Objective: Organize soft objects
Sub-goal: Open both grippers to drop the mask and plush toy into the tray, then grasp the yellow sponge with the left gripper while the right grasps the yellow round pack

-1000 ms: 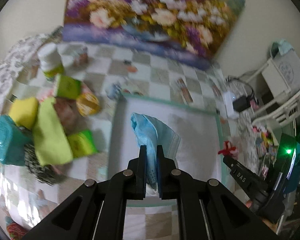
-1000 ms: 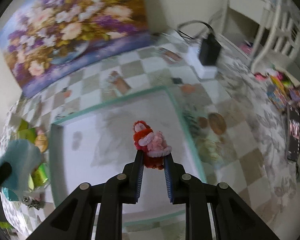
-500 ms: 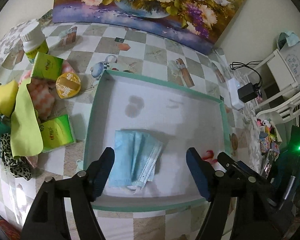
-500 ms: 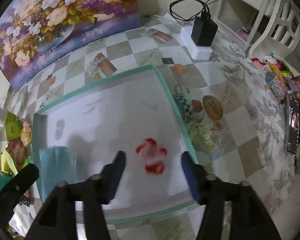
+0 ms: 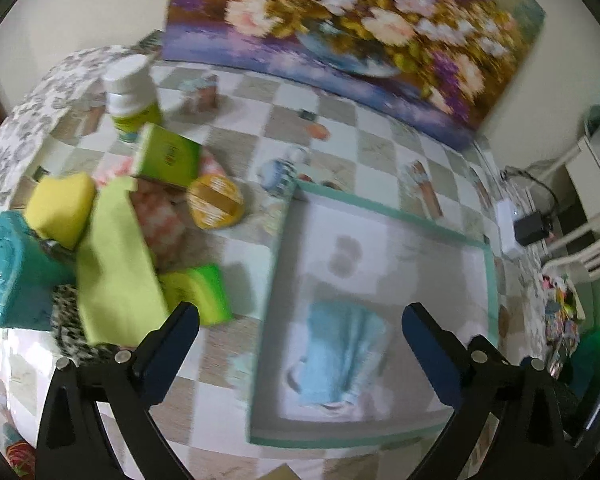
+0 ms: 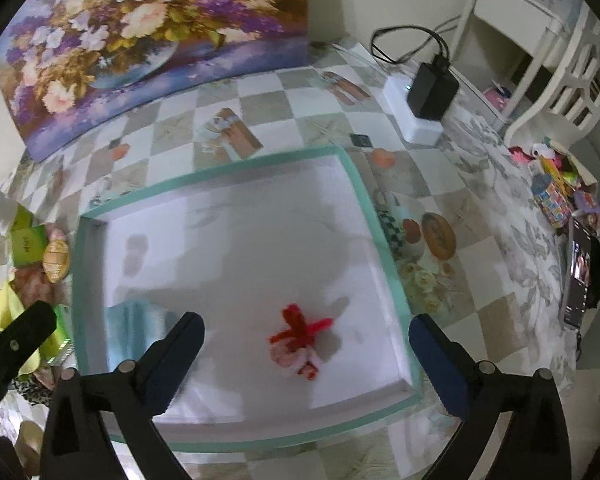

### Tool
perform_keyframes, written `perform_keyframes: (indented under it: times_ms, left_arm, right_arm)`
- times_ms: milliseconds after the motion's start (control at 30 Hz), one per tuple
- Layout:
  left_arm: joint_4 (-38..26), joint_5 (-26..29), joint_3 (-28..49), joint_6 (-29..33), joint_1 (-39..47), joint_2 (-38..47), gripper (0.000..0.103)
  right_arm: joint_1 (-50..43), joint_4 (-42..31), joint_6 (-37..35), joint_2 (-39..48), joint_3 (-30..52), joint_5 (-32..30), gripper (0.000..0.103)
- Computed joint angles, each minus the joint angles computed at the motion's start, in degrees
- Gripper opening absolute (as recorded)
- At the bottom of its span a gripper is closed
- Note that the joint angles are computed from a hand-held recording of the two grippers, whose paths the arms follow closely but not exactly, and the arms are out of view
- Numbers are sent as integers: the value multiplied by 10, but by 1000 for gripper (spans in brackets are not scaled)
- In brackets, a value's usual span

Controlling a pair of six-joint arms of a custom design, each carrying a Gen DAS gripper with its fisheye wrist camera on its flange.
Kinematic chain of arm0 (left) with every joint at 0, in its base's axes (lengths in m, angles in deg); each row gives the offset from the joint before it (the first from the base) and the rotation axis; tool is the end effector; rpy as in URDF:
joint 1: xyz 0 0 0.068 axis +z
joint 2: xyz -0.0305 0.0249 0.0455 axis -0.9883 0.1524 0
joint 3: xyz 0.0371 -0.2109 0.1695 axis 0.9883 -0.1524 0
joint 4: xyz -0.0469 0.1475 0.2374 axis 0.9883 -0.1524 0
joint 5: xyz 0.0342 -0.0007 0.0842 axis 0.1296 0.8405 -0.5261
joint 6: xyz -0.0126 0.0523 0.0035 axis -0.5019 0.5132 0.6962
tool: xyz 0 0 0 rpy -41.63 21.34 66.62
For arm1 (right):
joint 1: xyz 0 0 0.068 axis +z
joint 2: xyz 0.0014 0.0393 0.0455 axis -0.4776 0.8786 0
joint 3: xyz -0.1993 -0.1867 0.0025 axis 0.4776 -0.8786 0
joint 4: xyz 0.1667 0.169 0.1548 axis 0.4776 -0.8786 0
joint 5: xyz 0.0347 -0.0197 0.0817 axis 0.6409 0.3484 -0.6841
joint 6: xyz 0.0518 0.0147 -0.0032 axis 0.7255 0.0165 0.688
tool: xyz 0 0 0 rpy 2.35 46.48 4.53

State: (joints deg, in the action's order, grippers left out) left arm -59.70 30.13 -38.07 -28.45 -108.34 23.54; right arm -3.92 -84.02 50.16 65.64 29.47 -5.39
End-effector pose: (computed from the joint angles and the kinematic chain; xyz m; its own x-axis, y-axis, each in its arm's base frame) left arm 0.2027 -0.1003 0.2432 -0.8571 -0.3545 -0.3738 -0.2664 0.9261 -0.2673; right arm 0.2028 0.0834 0.2421 -0.9166 0.1597 -0.3664 0.1867 0.9816 -0.0392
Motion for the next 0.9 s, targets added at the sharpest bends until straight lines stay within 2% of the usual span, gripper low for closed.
perform_keyframes:
  times_ms: [300, 467, 567, 767, 900]
  left_arm:
    - [-14, 23, -19, 69, 150, -76, 101]
    - [-6, 55, 11, 136, 235, -36, 102]
    - [-1, 73, 42, 171, 284, -26, 102]
    - [-13, 114, 30, 235, 391, -68, 102]
    - [0, 119, 21, 277, 466, -60, 102]
  right_arm:
    - [61, -3, 33, 33, 32, 17, 103]
    - [73, 19, 44, 88, 71, 16, 103]
    - [81, 30, 35, 134, 129, 20, 103]
    - [143, 55, 40, 127, 165, 43, 103]
    - [175, 80, 33, 142, 174, 21, 103]
